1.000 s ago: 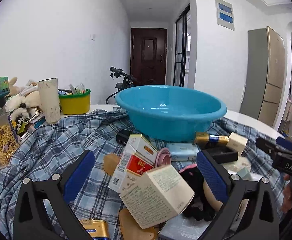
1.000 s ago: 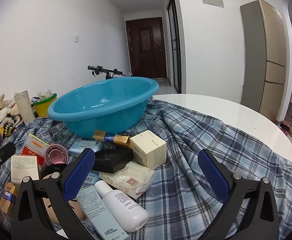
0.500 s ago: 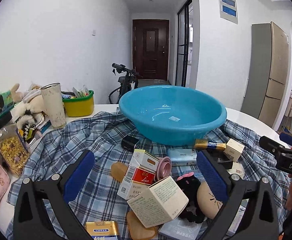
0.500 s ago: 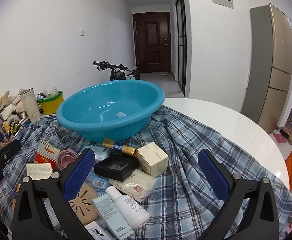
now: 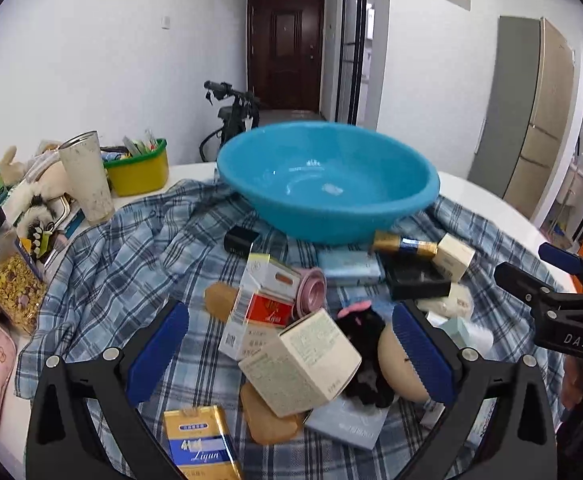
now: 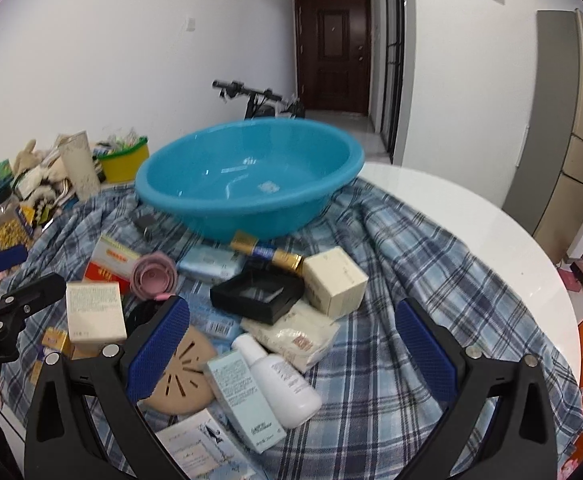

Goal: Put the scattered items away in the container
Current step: 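Move both tools over the cluttered items toward the boxes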

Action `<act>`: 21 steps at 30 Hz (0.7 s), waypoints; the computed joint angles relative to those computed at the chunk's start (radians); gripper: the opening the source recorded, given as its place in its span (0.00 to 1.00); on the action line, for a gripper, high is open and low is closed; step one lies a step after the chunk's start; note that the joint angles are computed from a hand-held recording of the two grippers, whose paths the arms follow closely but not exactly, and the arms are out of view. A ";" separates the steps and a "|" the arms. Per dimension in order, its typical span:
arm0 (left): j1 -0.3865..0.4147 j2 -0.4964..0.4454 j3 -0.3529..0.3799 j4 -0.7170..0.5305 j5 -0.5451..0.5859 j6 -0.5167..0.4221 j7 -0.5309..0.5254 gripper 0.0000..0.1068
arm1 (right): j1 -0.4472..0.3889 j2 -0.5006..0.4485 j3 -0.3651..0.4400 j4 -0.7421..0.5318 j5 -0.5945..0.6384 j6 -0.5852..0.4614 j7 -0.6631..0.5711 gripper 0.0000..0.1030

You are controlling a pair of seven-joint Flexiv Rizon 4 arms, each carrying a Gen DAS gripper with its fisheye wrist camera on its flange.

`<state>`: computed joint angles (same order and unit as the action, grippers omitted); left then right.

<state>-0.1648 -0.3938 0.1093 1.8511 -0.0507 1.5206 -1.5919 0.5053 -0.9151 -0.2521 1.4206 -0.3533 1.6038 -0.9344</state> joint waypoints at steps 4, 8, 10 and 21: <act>-0.040 -0.010 0.048 -0.025 0.047 -0.056 -0.026 0.96 | -0.077 0.009 0.127 -0.018 -0.022 -0.077 -0.066 1.00; 0.008 -0.012 -0.014 -0.013 0.032 -0.072 0.013 0.96 | -0.130 0.011 0.218 -0.023 -0.018 -0.120 -0.129 1.00; 0.047 -0.008 -0.067 0.004 0.001 -0.073 0.062 0.96 | -0.135 0.012 0.228 -0.019 -0.013 -0.128 -0.145 1.00; 0.144 0.008 -0.178 0.031 -0.109 -0.175 0.414 0.96 | -0.145 0.008 0.245 -0.023 0.012 -0.163 -0.179 1.00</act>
